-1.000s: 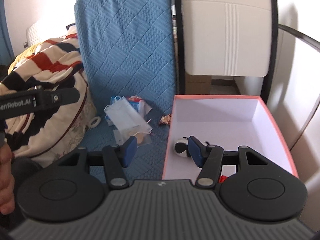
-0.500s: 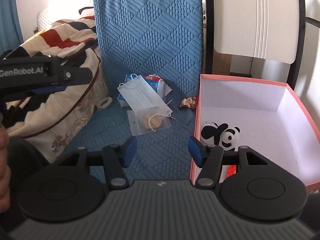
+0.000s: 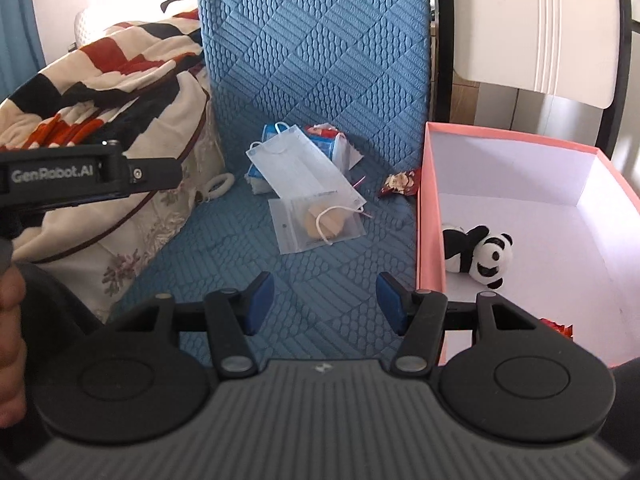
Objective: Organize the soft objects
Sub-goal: 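Move the right tool toward the clear sponge bag while the left tool approaches the white mask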
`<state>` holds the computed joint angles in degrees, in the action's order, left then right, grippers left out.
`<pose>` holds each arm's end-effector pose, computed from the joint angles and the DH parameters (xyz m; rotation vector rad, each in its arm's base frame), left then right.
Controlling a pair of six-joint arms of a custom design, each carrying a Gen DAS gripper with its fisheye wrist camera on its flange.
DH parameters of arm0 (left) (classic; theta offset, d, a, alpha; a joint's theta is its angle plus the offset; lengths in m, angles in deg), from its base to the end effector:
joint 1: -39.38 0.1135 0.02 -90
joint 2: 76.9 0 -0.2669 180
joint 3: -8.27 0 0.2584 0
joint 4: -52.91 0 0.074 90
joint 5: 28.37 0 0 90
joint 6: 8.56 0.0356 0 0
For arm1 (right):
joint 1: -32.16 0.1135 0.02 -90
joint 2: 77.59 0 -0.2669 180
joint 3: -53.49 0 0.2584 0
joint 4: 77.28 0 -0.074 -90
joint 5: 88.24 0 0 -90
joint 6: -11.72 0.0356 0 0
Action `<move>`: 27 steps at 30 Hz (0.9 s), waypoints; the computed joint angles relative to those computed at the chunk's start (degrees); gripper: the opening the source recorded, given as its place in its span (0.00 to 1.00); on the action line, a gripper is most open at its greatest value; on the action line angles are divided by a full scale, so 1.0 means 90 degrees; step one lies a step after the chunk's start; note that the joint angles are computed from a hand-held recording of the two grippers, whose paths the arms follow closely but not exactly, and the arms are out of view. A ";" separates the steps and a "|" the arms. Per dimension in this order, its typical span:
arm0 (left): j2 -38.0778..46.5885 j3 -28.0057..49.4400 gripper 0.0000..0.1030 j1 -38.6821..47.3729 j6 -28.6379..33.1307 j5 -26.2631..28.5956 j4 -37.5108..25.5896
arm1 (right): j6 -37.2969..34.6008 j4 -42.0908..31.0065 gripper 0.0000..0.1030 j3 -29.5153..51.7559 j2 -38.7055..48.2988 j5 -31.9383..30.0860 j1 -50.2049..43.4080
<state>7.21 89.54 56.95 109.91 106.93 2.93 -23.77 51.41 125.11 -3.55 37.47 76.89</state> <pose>0.3037 0.0696 0.2873 0.5161 2.1598 -0.5553 0.2034 0.1722 0.2762 0.4328 2.2449 0.0928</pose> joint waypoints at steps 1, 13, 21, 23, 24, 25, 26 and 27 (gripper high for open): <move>0.0014 -0.0081 0.60 -0.0048 -0.0123 -0.0109 0.0222 | -0.0054 0.0117 0.57 -0.0048 0.0015 -0.0071 -0.0050; 0.1000 0.0415 0.60 -0.0729 -0.0693 -0.0403 0.0967 | -0.1115 0.1273 0.57 -0.0227 0.0400 -0.0886 -0.0874; 0.1983 0.1206 0.60 -0.1032 -0.1202 -0.0613 0.0810 | -0.1503 0.1724 0.57 0.0039 0.0903 -0.1233 -0.1208; 0.2208 0.1467 0.60 -0.1071 -0.1263 -0.0620 0.0697 | -0.1581 0.1880 0.57 0.0100 0.1037 -0.1400 -0.1367; 0.2302 0.1582 0.60 -0.1087 -0.1301 -0.0613 0.0666 | -0.1598 0.1917 0.57 0.0149 0.1114 -0.1462 -0.1434; 0.2408 0.1712 0.60 -0.1108 -0.1348 -0.0611 0.0631 | -0.1612 0.1970 0.57 0.0178 0.1182 -0.1542 -0.1518; 0.2543 0.1869 0.60 -0.1136 -0.1420 -0.0614 0.0590 | -0.1630 0.2035 0.57 0.0204 0.1253 -0.1629 -0.1611; 0.2666 0.2013 0.60 -0.1153 -0.1480 -0.0616 0.0543 | -0.1664 0.2082 0.57 0.0247 0.1338 -0.1701 -0.1696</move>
<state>31.20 107.66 46.57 96.59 101.39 7.82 -38.74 70.15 127.33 8.49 22.16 61.62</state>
